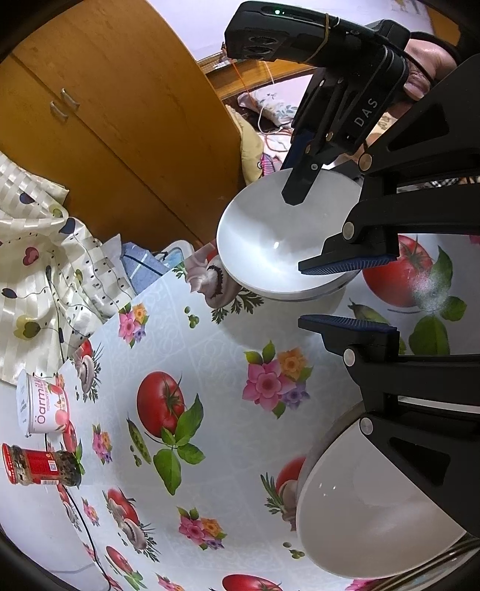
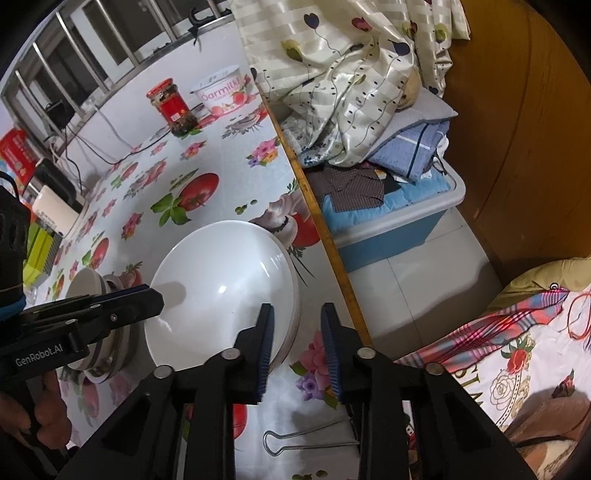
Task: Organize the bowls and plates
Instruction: 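Lift the white bowl with the left tool over the nested bowls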
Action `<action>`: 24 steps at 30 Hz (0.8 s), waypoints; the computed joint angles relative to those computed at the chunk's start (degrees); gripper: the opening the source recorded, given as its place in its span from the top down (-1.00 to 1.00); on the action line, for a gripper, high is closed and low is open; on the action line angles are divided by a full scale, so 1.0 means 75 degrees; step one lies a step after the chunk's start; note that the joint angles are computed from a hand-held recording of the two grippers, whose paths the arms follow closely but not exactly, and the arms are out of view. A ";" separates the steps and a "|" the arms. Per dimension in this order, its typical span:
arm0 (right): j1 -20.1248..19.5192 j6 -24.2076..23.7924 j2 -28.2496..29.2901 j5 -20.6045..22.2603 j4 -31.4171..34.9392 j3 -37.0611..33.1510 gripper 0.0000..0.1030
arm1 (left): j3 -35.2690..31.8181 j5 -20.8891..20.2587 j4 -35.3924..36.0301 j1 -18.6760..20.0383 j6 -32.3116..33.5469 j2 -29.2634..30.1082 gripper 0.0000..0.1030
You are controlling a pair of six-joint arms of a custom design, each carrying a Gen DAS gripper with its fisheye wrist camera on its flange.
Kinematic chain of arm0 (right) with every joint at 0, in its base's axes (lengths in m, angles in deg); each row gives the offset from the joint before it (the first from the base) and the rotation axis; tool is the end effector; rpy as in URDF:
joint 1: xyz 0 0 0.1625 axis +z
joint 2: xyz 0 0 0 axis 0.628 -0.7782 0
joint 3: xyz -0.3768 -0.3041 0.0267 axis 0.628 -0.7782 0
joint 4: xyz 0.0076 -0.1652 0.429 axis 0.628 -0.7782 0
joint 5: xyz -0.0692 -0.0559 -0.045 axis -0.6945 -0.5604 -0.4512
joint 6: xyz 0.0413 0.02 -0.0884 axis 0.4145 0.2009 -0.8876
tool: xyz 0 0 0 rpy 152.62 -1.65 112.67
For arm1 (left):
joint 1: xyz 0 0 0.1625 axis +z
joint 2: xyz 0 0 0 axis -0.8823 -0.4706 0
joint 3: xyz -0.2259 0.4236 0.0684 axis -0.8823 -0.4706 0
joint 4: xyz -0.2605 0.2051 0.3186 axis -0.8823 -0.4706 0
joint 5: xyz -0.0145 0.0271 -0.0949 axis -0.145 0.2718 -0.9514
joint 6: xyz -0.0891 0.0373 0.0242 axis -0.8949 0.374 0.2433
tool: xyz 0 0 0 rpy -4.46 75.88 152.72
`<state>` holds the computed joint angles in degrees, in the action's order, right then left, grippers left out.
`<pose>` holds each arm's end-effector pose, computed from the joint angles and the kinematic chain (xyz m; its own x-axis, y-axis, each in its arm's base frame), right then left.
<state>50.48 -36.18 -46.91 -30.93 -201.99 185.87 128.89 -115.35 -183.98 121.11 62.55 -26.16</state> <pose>0.0843 -0.6539 0.1325 -0.8471 -0.0469 0.5293 -0.3154 0.8461 -0.4298 -0.2348 -0.7417 -0.0025 -0.9177 0.1249 -0.3772 0.2433 0.9271 -0.2850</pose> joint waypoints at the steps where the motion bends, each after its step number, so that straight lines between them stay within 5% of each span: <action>1: 0.0002 -0.0003 0.0006 0.0014 0.0016 -0.0009 0.55 | -0.0008 0.0009 0.0006 -0.0003 0.0007 0.0010 0.55; 24: 0.0066 -0.0091 -0.0015 0.0070 0.0009 0.0015 0.72 | 0.0041 0.0045 -0.0198 -0.0101 0.0300 -0.0020 0.61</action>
<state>50.97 -36.86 -47.02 -30.40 -201.92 185.98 129.20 -115.02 -185.46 120.36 64.80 -26.31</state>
